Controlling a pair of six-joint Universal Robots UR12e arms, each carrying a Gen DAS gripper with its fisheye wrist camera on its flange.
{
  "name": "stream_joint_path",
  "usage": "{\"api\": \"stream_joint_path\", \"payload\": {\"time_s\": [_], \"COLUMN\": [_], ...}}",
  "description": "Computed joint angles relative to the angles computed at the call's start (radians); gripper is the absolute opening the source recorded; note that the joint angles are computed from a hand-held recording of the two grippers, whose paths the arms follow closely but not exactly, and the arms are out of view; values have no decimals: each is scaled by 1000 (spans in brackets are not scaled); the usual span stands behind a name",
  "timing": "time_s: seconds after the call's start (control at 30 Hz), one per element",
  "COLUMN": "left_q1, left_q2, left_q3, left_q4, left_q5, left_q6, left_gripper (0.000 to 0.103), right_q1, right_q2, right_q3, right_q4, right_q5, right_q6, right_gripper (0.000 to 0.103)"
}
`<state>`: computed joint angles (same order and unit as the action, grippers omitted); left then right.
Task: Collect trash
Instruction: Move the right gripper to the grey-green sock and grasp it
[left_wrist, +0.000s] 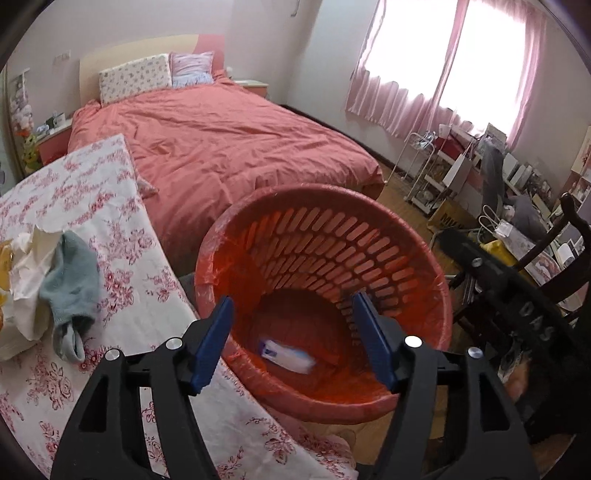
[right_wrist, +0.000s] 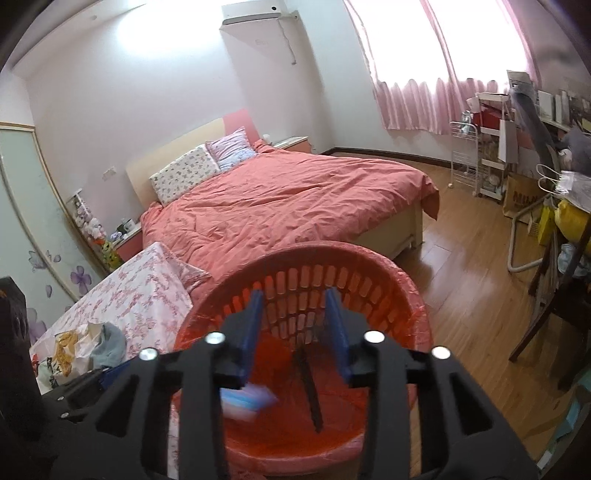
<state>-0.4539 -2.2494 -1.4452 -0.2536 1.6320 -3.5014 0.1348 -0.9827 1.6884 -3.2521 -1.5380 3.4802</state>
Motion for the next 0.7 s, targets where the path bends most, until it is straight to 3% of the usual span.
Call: {"api": "stream_joint_path", "payload": {"time_s": [0.07, 0.27, 0.57, 0.7], "left_q1": [-2, -4, 12, 32], "left_q2": [11, 55, 164, 213], "left_q3": [-15, -81, -253, -321], "left_q4": [-11, -12, 24, 17], "left_q5": [15, 94, 278, 339], "left_q6": [-10, -9, -65, -131], "left_gripper": [68, 71, 72, 73], "right_q1": [4, 21, 78, 113], "right_q2": [-6, -29, -49, -44], "right_q3": [8, 26, 25, 5], "right_q4": [-2, 16, 55, 84], "right_q5": [-30, -69, -42, -18], "right_q6": [-8, -33, -107, -140], "right_gripper": [46, 50, 51, 51]}}
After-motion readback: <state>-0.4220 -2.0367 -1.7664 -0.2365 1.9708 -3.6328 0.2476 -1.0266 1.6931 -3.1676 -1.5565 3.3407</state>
